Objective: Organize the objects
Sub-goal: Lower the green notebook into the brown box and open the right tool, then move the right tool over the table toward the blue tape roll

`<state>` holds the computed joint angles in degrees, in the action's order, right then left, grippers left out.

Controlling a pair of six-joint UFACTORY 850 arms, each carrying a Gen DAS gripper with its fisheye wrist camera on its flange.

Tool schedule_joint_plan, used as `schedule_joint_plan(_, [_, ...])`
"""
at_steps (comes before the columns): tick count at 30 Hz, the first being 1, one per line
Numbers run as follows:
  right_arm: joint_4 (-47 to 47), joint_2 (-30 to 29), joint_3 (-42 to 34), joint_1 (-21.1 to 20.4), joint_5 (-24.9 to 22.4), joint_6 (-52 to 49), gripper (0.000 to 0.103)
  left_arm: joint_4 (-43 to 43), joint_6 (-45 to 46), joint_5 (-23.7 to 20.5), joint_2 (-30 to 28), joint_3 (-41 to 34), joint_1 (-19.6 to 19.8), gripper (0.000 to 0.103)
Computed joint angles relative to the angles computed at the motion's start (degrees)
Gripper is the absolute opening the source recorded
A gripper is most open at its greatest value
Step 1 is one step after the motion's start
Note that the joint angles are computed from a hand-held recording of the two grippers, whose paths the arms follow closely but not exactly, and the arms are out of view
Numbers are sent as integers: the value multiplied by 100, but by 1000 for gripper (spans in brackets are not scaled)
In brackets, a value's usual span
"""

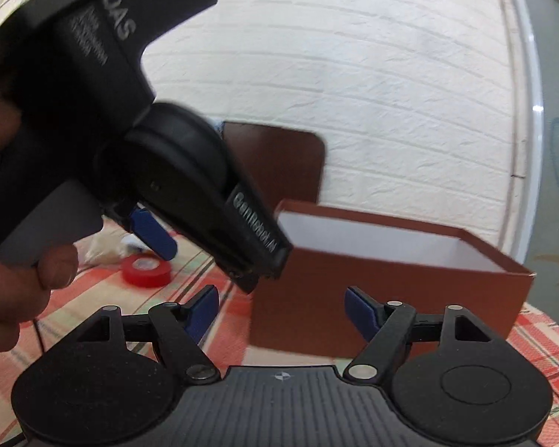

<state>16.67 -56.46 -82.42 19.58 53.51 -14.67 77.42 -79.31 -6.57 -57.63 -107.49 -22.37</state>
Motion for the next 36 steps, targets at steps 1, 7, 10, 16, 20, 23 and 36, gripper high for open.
schedule_joint_plan(1, [-84,12,-28,-3,-207,16,74,-591,520,-104,-29,0,29,70])
schedule_joint_plan(7, [-365,8,-115,99,-967,-136,71,-1122,735,-641,-93,241,221,72])
schedule_joint_plan(10, [-451,62,-52,233,-1154,-333,70,-1047,518,-740,-97,353,322,72])
schedule_joint_plan(16, [-650,-86,-431,282,-1821,-813,69,-813,1,-781,-98,479,543,74])
schedule_joint_plan(20, [-453,-81,-450,389,-2053,-1127,69,-41,-920,-815,-66,599,659,78])
schedule_joint_plan(23, [-335,-62,-439,448,-2157,-1282,69,484,-1532,-823,-41,687,749,80])
schedule_joint_plan(36, [-3644,-1158,-2753,566,-3653,1595,58,3464,-5859,-2085,96,1496,1802,99])
